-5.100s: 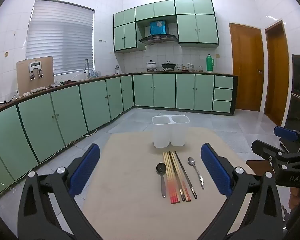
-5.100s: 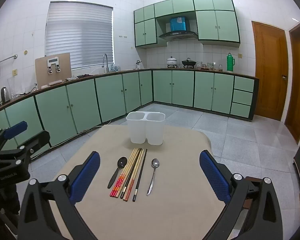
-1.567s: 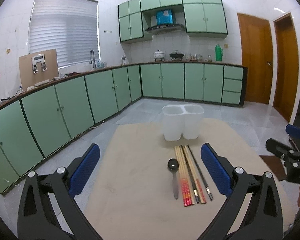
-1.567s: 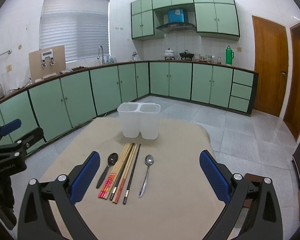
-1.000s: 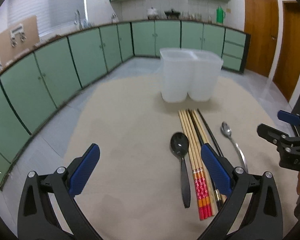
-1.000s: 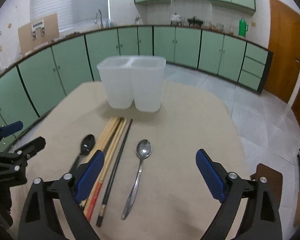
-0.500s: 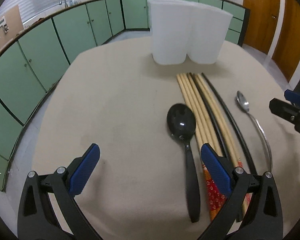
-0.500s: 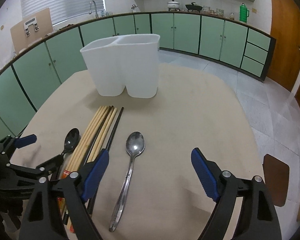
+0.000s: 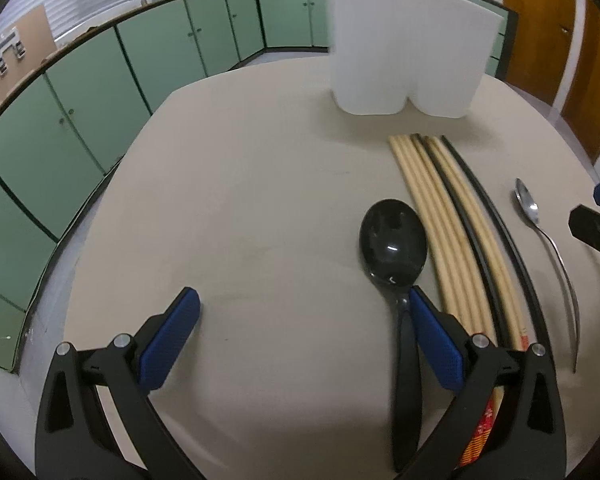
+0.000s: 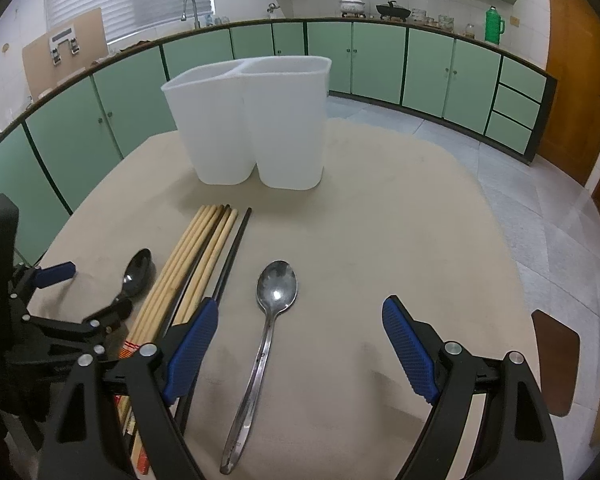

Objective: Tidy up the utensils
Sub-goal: 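Grasp the black plastic spoon with the left tool while the right tool grasps the steel spoon, then lift both spoons and lower them into the white utensil holder with both tools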

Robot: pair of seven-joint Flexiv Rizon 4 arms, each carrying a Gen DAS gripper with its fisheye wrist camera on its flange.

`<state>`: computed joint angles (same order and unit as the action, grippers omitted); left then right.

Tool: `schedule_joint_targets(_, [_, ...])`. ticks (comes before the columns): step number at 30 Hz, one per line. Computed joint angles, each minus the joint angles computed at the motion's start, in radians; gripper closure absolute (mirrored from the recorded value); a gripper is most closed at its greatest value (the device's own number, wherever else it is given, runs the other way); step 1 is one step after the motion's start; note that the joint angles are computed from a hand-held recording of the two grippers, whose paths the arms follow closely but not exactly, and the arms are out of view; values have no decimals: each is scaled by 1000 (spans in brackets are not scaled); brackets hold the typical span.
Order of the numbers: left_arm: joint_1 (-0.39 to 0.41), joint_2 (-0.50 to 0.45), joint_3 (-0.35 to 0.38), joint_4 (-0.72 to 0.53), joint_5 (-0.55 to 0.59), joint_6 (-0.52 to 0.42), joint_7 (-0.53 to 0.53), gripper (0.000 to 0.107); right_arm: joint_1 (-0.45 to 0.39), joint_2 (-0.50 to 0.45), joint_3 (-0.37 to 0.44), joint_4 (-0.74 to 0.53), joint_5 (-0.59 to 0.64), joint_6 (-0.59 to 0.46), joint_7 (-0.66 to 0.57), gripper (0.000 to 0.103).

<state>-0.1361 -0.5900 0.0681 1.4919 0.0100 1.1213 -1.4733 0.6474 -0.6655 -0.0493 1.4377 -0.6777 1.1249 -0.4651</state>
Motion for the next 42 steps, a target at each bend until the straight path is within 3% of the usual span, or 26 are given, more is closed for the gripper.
schedule_joint_targets(9, [-3, -9, -17, -26, -8, -12, 11, 9, -9, -67, 33, -104, 71, -80, -79, 22])
schedule_joint_targets(14, [-22, -37, -5, -81, -1, -28, 1, 9, -21, -107, 51, -182, 132, -135, -118, 31])
schedule_joint_targets(18, [-8, -69, -19, -132, -11, -61, 26, 9, -31, -141, 81, -250, 190, -202, -181, 49])
schedule_joint_targets(21, [5, -77, -39, -143, -33, -77, 52, 10, -25, -153, 74, -269, 209, -216, -198, 50])
schedule_joint_targets(23, [25, -93, -65, -167, -65, -98, 88, 21, -26, -158, 77, -282, 223, -223, -210, 53])
schedule_joint_targets(24, [34, -93, -81, -165, -84, -101, 108, 31, -26, -161, 78, -291, 230, -233, -218, 60])
schedule_joint_targets(26, [44, -97, -98, -175, -110, -114, 144, 41, -28, -162, 84, -301, 241, -245, -238, 72])
schedule_joint_targets(28, [41, -95, -103, -173, -122, -115, 169, 49, -35, -161, 94, -306, 259, -247, -260, 75])
schedule_joint_targets(32, [52, -92, -127, -161, -167, -112, 216, 72, -41, -142, 96, -274, 286, -203, -262, 75])
schedule_joint_targets(37, [73, -60, -169, -92, -241, -31, 267, 73, -10, -68, 16, -124, 211, -6, -169, 75])
schedule_joint_targets(42, [131, 12, -284, 67, -371, 227, 376, 73, 26, -5, -86, 4, 89, 200, -37, 75])
